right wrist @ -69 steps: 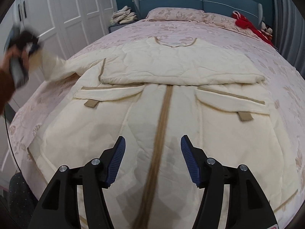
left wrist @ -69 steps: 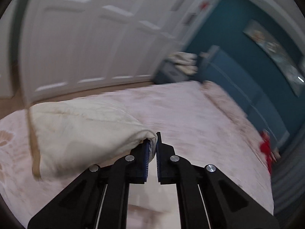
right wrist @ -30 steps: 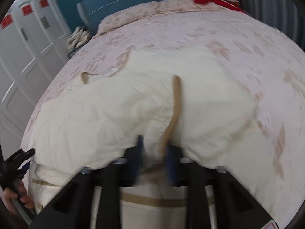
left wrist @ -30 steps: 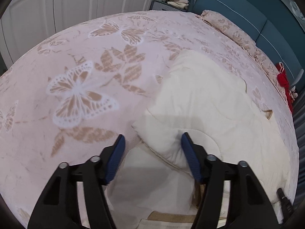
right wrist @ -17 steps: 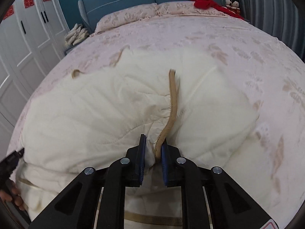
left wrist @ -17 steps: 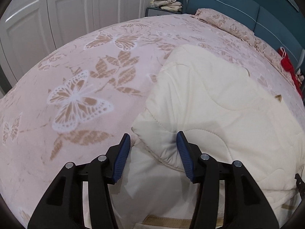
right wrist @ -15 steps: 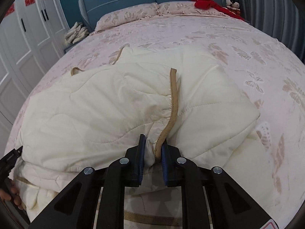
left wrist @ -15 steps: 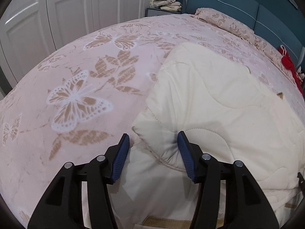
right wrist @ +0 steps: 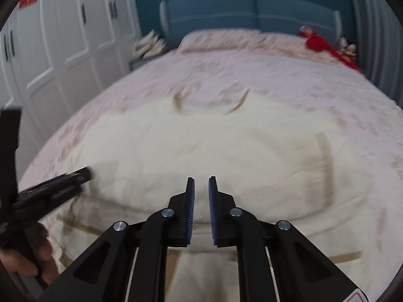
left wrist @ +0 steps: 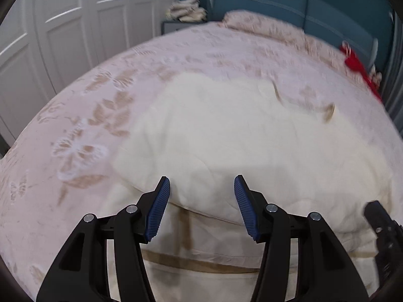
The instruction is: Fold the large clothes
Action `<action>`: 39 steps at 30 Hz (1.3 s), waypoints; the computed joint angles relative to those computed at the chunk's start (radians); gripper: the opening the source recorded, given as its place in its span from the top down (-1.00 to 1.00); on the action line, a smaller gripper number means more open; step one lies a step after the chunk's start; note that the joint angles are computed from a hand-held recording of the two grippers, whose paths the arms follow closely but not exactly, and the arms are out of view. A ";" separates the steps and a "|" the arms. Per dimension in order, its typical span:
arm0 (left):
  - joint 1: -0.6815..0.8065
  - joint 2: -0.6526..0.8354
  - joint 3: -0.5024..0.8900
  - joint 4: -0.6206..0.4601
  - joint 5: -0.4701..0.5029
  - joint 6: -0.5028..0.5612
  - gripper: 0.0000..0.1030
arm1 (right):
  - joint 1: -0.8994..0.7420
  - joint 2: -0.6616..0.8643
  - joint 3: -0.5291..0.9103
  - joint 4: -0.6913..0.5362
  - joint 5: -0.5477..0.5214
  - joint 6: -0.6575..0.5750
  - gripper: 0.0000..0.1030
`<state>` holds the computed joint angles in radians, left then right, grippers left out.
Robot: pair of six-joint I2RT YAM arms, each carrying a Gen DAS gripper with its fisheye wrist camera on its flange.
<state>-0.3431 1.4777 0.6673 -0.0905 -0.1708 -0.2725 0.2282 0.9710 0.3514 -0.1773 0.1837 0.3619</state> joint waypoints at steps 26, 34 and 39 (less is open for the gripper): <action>-0.121 0.158 -0.097 0.280 -0.220 0.027 -0.05 | 0.050 0.284 -0.109 0.334 0.041 0.045 0.87; -0.137 0.171 -0.105 0.305 -0.253 0.026 -0.05 | 0.071 0.296 -0.119 0.359 0.072 0.053 0.87; -0.146 0.182 -0.099 0.303 -0.273 0.028 -0.06 | 0.097 0.314 -0.110 0.359 0.111 0.061 0.87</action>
<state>-0.4892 1.6593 0.5685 0.2123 -0.4437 -0.2449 0.3256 1.2849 0.2416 0.1822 0.2944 0.4233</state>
